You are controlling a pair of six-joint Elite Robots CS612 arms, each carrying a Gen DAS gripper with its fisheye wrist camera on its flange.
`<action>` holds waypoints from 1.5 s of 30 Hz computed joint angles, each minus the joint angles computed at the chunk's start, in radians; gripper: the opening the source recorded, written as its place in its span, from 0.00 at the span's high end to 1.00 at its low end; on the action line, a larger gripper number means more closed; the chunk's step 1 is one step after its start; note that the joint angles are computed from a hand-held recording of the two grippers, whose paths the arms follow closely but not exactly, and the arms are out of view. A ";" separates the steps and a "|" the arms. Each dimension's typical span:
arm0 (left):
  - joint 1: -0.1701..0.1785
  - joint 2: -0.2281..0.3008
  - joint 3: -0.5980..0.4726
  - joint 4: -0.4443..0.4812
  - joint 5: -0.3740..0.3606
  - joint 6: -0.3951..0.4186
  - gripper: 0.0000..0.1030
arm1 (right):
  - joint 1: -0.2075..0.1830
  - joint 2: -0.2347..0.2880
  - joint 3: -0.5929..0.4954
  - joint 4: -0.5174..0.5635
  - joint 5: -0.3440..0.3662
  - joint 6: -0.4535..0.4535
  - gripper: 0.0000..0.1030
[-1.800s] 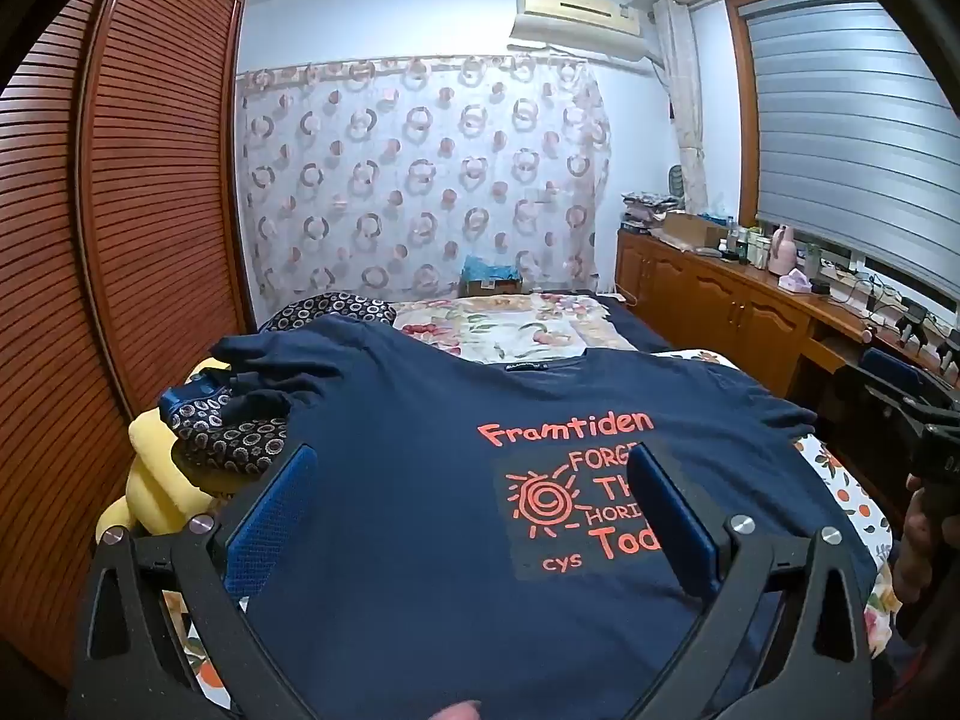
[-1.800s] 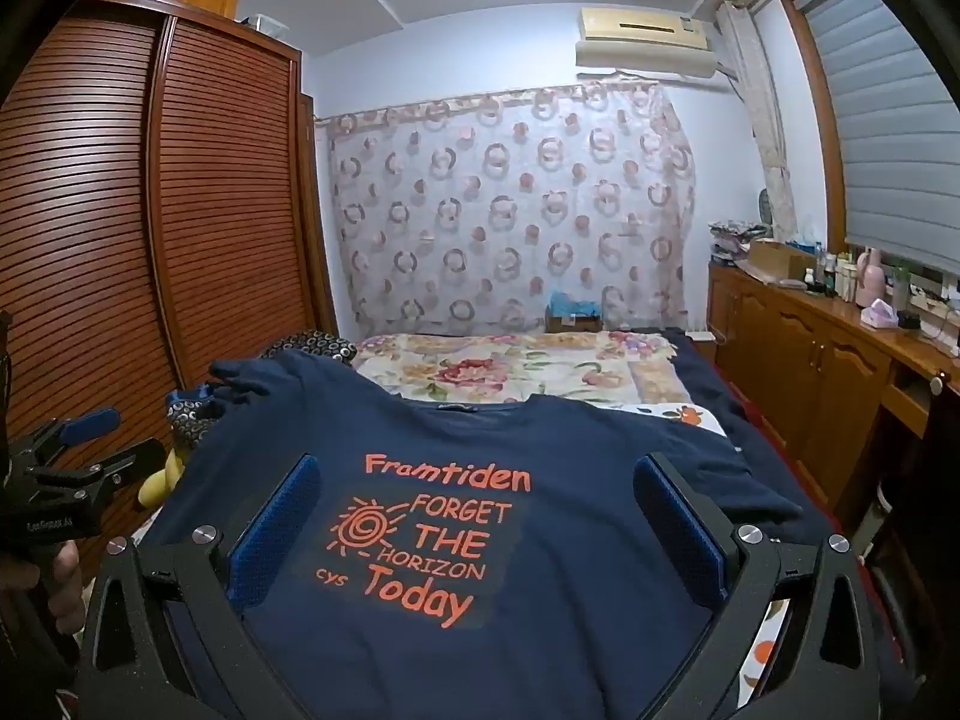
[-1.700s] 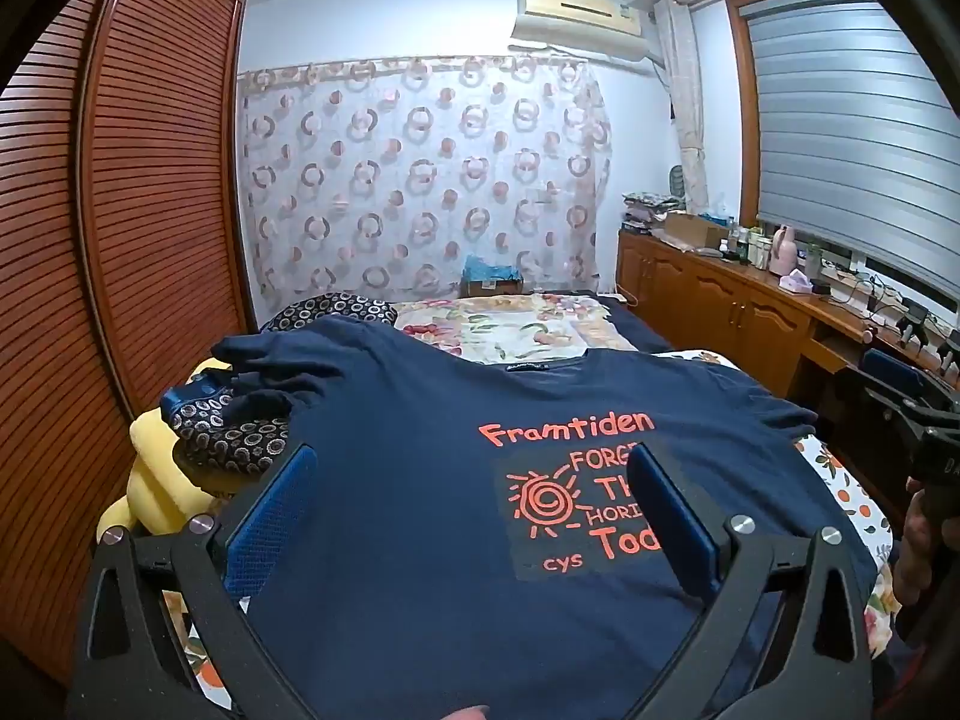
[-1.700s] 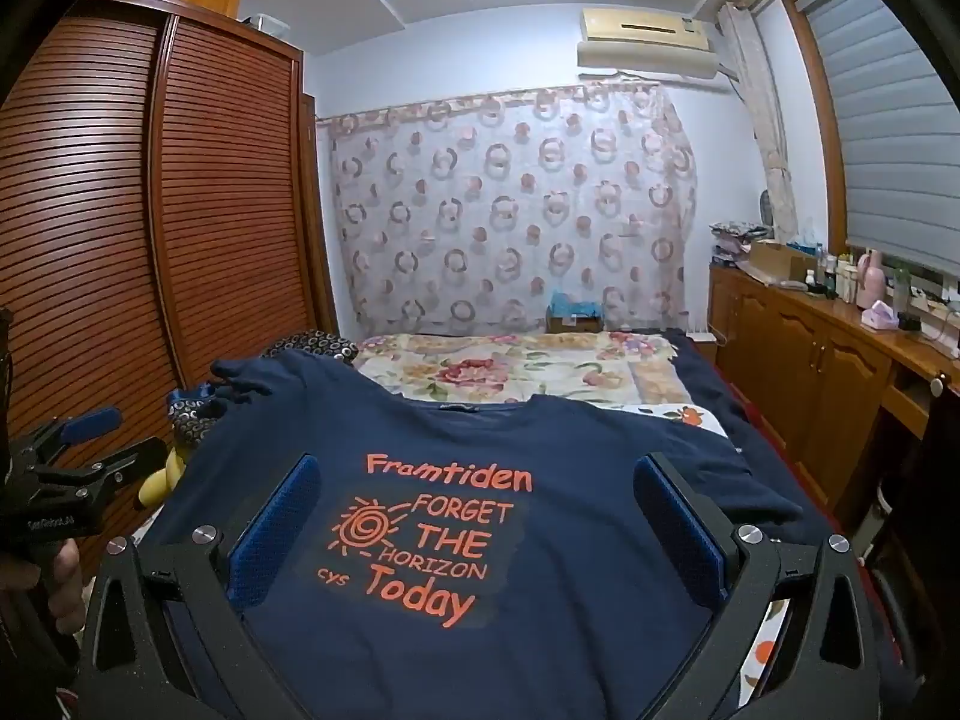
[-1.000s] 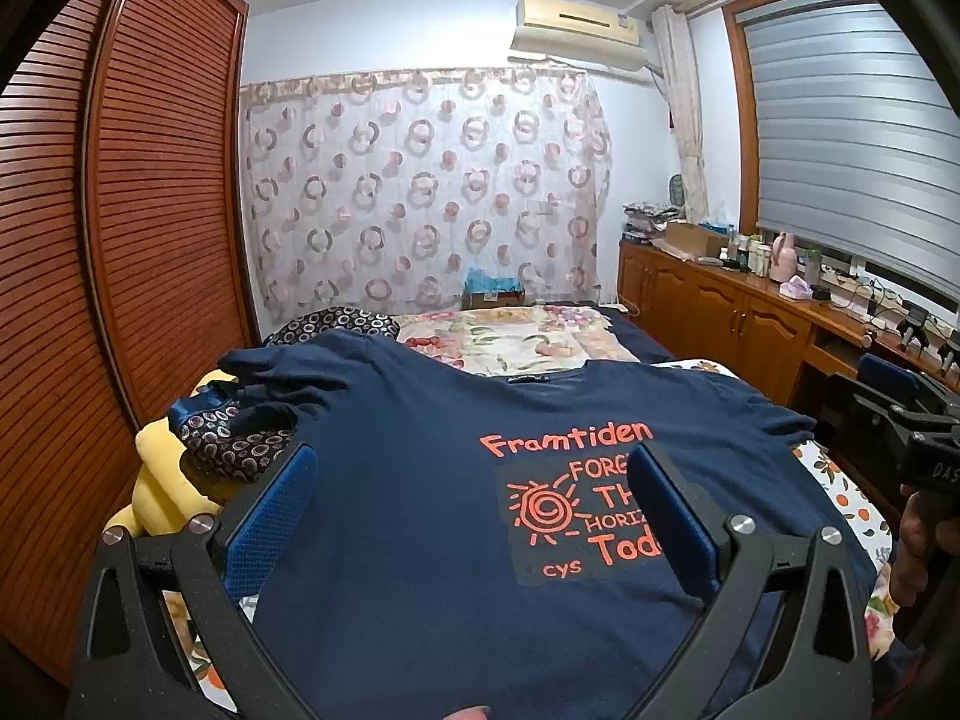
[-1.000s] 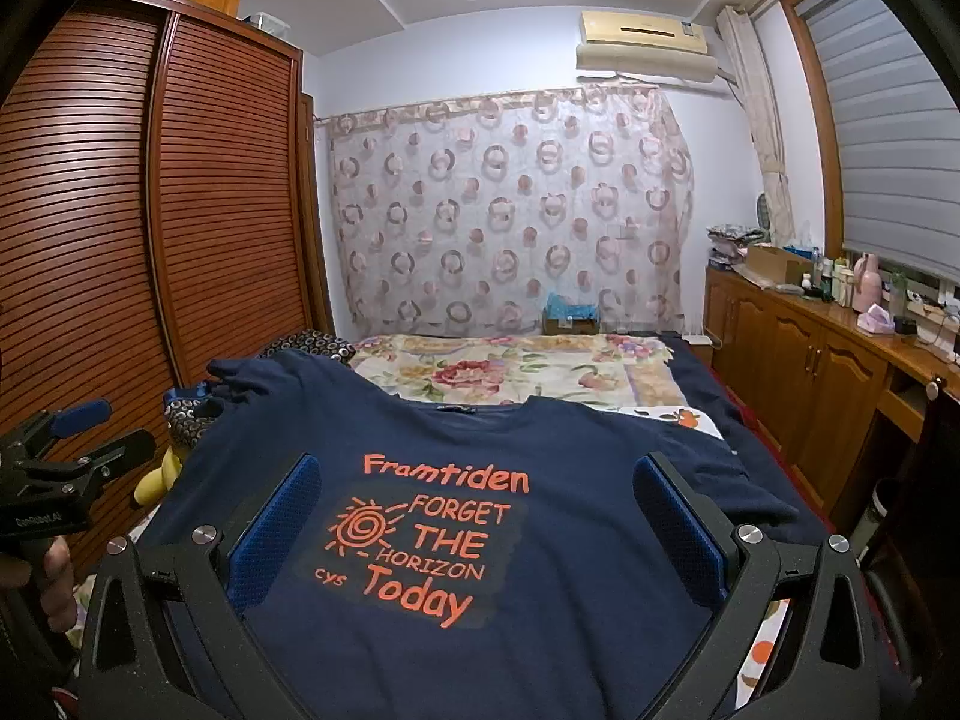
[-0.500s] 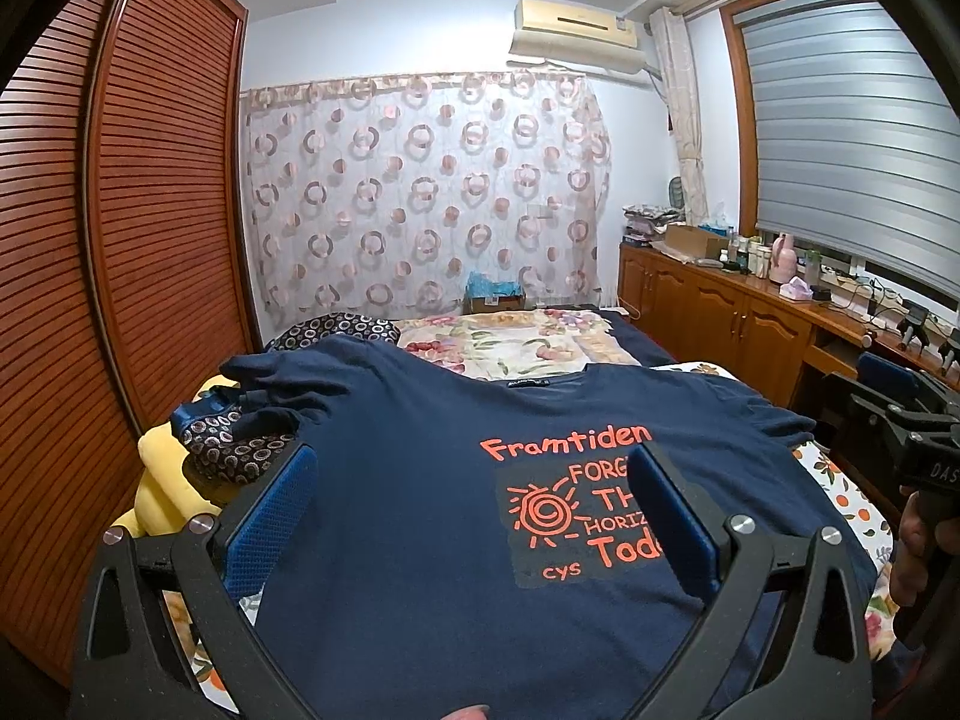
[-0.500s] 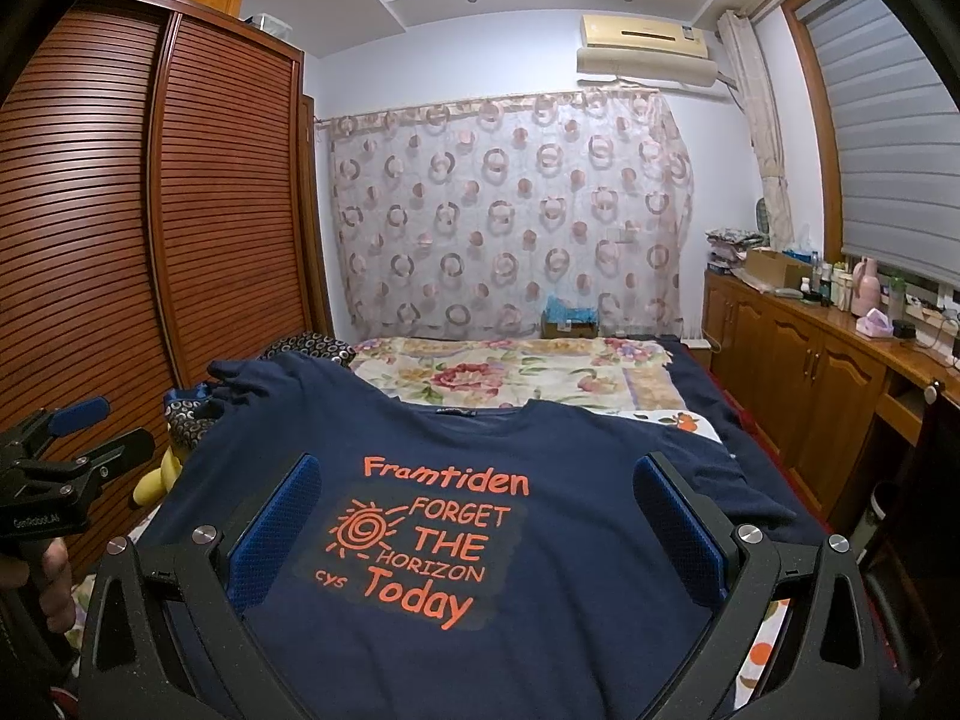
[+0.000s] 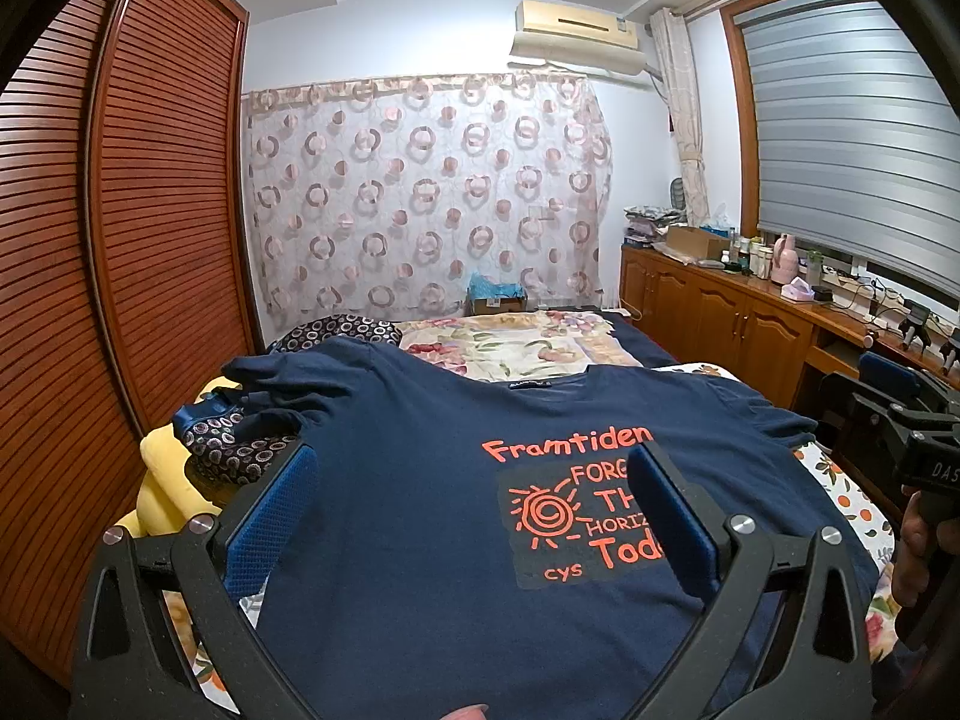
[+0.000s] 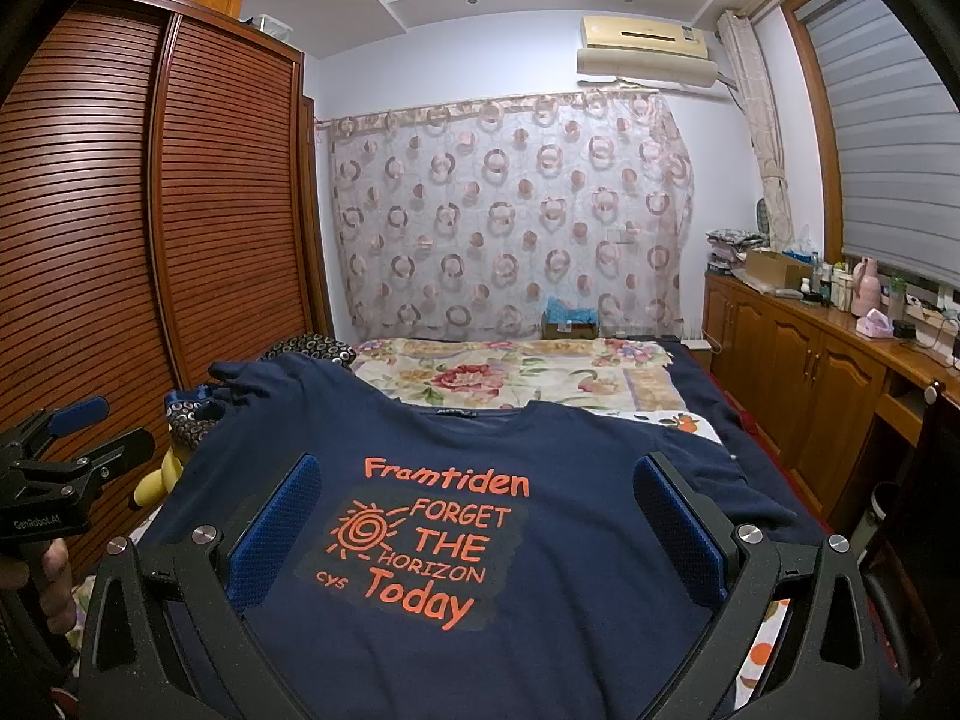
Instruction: Fold small clothes
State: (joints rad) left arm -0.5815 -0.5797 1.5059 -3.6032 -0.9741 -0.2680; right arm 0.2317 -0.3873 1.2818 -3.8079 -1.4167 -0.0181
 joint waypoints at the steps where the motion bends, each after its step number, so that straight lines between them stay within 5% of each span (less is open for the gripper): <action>1: 0.000 0.000 0.000 0.000 0.001 0.000 0.00 | 0.000 0.000 0.000 0.000 0.000 0.000 0.00; 45: 0.004 0.000 -0.010 0.036 0.003 -0.005 0.00 | 0.000 0.001 -0.004 0.020 0.003 0.003 0.00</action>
State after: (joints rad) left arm -0.5773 -0.5796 1.4962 -3.5672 -0.9710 -0.2726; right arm 0.2314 -0.3863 1.2779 -3.7883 -1.4140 -0.0153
